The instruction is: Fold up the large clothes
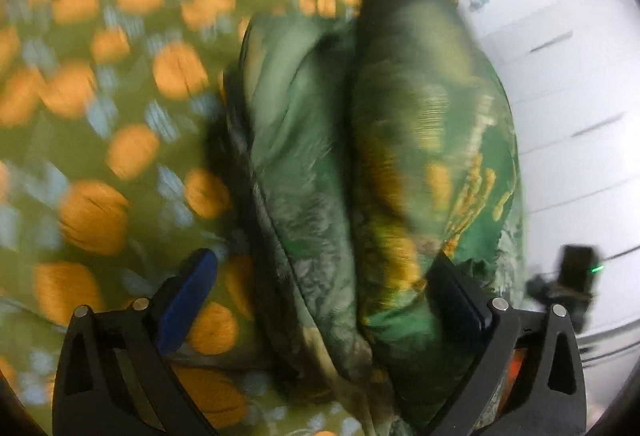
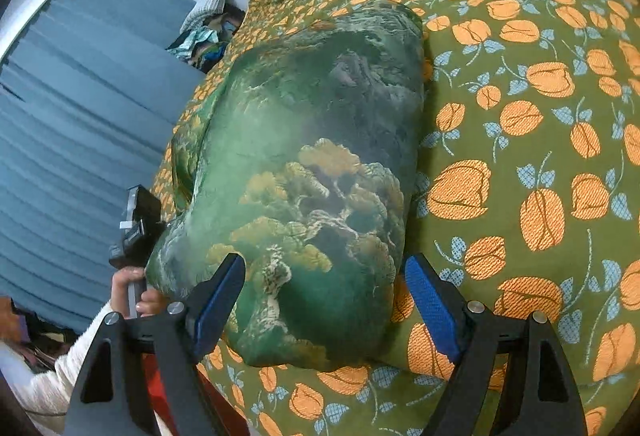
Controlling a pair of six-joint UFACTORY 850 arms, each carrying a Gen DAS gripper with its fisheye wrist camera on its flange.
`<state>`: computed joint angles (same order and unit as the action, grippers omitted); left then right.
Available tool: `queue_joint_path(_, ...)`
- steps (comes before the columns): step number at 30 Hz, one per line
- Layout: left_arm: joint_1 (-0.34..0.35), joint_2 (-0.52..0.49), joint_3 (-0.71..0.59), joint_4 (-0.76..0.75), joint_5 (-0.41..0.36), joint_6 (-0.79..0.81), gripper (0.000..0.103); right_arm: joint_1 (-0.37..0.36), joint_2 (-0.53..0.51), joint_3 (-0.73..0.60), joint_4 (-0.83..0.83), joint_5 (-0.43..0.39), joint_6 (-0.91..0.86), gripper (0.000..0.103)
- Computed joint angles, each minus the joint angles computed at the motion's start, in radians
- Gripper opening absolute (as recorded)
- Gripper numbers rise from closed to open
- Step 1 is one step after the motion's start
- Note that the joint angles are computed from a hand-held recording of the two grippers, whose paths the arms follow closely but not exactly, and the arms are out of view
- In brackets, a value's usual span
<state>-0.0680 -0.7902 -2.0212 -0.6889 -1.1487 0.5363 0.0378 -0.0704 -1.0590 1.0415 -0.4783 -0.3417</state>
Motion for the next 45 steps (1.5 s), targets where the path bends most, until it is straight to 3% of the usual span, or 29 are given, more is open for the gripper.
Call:
queue_joint_path(5,-0.066,0.188,0.180,0.221,0.317,0.011,0.102,0.007,0.072,0.052,-0.075,0.071,0.053,0.082)
queue_joint_path(8,-0.095,0.241,0.234,0.340,0.423,-0.043,0.102,-0.001,0.110,0.085,-0.123,0.086,0.112,0.082)
queue_joint_path(19,-0.109,0.292,0.295,0.506,0.517,-0.129,0.102,0.029,0.142,0.092,-0.273,0.118,0.238,0.082)
queue_joint_path(24,-0.104,0.308,0.310,0.500,0.518,-0.117,0.102,0.049,0.137,0.086,-0.290,0.120,0.242,0.082)
queue_joint_path(26,-0.077,0.304,0.304,0.377,0.484,-0.030,0.102,0.055,0.135,0.086,-0.284,0.120,0.235,0.082)
queue_joint_path(27,-0.054,0.293,0.285,0.272,0.431,0.037,0.102,0.058,0.137,0.087,-0.289,0.119,0.238,0.082)
queue_joint_path(31,0.065,0.153,0.125,-0.140,0.022,0.120,0.102,0.058,0.153,0.094,-0.289,0.119,0.233,0.082)
queue_joint_path(33,0.093,0.088,0.080,-0.213,-0.097,0.109,0.102,0.053,0.161,0.099,-0.273,0.121,0.220,0.082)
queue_joint_path(38,0.094,-0.032,0.024,-0.291,-0.251,0.074,0.102,0.035,0.155,0.111,-0.181,0.114,0.162,0.082)
queue_joint_path(40,0.081,-0.066,0.003,-0.306,-0.277,0.056,0.103,0.024,0.137,0.104,-0.096,0.095,0.080,0.082)
queue_joint_path(45,0.043,-0.160,-0.094,-0.232,-0.292,-0.012,0.103,-0.029,0.017,0.037,0.100,-0.041,-0.159,0.084)
